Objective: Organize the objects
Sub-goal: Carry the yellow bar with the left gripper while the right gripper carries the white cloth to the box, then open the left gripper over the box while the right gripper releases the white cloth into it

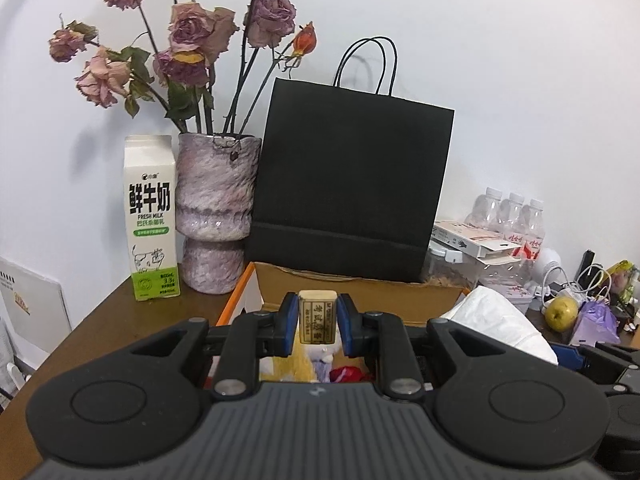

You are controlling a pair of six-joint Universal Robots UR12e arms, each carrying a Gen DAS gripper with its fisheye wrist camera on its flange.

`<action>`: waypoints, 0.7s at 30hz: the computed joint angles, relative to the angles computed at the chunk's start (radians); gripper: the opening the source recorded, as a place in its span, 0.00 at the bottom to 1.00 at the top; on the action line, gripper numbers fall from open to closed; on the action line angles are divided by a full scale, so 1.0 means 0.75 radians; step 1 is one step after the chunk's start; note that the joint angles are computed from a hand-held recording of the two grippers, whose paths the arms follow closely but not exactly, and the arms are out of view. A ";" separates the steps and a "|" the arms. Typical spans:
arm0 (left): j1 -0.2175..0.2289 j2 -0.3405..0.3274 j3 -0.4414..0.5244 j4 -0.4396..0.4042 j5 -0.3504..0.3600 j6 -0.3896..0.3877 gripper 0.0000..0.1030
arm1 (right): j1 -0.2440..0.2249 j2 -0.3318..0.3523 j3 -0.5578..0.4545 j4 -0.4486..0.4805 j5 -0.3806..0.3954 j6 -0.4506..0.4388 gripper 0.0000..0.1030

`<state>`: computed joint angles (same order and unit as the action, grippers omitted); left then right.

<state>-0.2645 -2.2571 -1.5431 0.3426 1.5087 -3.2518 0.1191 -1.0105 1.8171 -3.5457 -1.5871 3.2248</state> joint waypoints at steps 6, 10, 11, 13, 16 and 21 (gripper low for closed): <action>-0.002 -0.042 0.073 -0.043 0.011 0.014 0.21 | -0.008 0.041 -0.061 0.018 -0.007 0.000 0.67; -0.002 -0.072 0.126 -0.076 0.019 0.025 0.21 | -0.013 0.065 -0.100 0.043 -0.014 0.001 0.67; -0.003 -0.080 0.137 -0.082 0.021 0.031 0.21 | -0.015 0.072 -0.110 0.051 -0.018 0.000 0.67; -0.005 -0.097 0.164 -0.092 0.025 0.046 0.21 | -0.015 0.085 -0.131 0.068 -0.026 -0.001 0.67; -0.010 -0.123 0.208 -0.114 0.032 0.073 0.21 | -0.018 0.102 -0.155 0.089 -0.036 0.004 0.67; -0.016 -0.165 0.268 -0.137 0.030 0.112 0.21 | -0.023 0.121 -0.180 0.109 -0.056 0.010 0.67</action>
<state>-0.2766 -2.3811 -1.3422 0.2398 1.5315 -3.1679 0.1020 -0.9194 1.6821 -3.4640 -1.6293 3.2320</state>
